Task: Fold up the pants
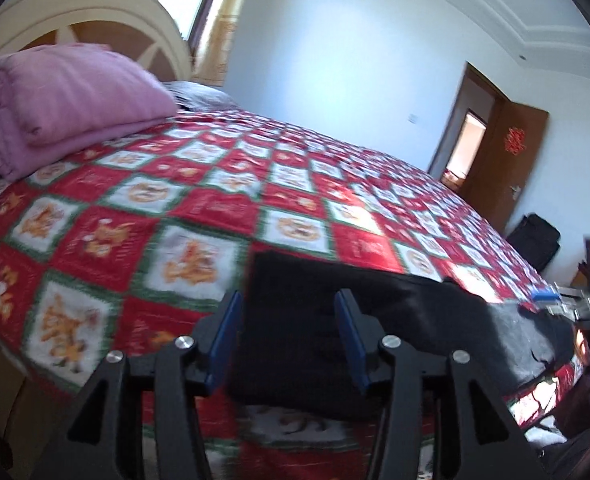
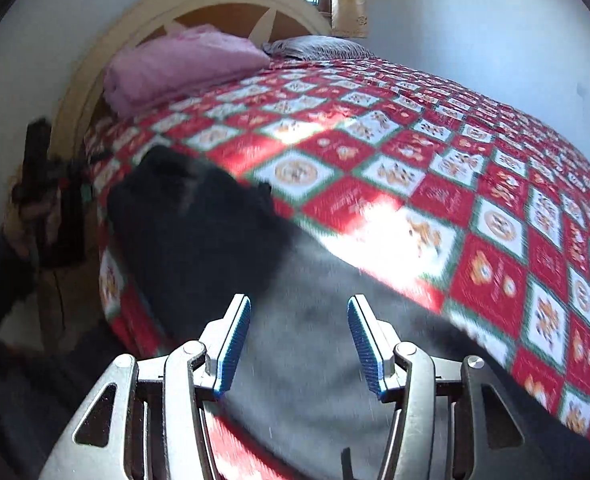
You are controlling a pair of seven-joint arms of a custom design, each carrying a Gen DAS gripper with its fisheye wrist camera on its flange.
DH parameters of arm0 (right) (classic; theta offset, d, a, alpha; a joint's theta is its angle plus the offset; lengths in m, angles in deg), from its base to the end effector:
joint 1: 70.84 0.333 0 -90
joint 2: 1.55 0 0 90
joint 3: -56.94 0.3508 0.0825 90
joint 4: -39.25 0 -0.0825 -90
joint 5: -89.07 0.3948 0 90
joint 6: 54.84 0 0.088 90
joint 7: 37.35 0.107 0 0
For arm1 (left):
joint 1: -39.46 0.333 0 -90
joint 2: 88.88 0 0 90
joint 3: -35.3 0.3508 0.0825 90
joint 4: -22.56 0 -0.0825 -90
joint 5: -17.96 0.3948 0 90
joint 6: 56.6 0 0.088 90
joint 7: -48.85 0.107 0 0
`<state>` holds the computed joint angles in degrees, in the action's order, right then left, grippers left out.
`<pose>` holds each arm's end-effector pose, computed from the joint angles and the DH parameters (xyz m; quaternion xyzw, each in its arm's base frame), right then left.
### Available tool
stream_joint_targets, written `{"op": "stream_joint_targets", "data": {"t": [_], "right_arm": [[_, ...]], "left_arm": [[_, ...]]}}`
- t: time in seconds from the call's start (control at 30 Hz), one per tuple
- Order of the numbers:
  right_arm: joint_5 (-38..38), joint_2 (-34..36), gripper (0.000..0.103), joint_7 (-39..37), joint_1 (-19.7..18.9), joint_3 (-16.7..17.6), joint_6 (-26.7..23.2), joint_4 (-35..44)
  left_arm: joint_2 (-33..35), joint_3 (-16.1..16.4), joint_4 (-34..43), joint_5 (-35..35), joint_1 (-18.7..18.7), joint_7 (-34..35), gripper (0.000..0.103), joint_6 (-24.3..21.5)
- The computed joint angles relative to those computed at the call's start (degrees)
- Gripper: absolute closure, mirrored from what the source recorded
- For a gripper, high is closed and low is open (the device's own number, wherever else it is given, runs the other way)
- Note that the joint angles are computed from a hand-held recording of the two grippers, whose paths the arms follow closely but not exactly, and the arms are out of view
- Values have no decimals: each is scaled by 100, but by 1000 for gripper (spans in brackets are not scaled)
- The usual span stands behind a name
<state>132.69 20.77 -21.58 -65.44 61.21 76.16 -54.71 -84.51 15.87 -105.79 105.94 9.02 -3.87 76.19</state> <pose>0.7035 0.1286 0.4510 -0.9032 0.2583 -0.0436 0.3400 0.3734 -0.4114 0.3776 -0.7376 0.4518 -0.3965 0.3078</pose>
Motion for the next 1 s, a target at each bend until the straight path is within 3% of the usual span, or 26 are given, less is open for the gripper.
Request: {"op": "stream_joint_targets", "data": {"t": [0.17,0.3,0.37,0.43,0.47,0.53,0.63,0.87,1.0], "right_arm": [[-250,1189,50,1438,216,73,-663,1706],[-590,2336,50,2765,291,182,-1813,3385],[-762,2627,51,3060,343,230,-2109,3769],[-913,2711,78,3155,403,257,-2211,3829],[-939,2612,97,3079,383,316,-2065,3638],[-917,2220,98,2763,452,282,-1502,2997],[-955,2008,99,2664,534,221,-962,2654],[-1032,2292,98,2891,475,257,-1014,2958],[-1125,2206,94,2975,490,141,-734,2823]], "left_arm": [[607,127,519,-4,-12,479,44,258],[762,231,582,-18,-132,569,44,75],[736,270,562,59,-131,481,44,106],[711,288,564,72,-114,446,44,130],[705,293,566,84,-109,435,44,132],[686,302,543,133,-91,396,43,166],[724,298,547,178,-104,375,39,80],[842,308,712,-219,-182,1015,38,-242],[893,351,771,-619,-108,1261,21,-256]]}}
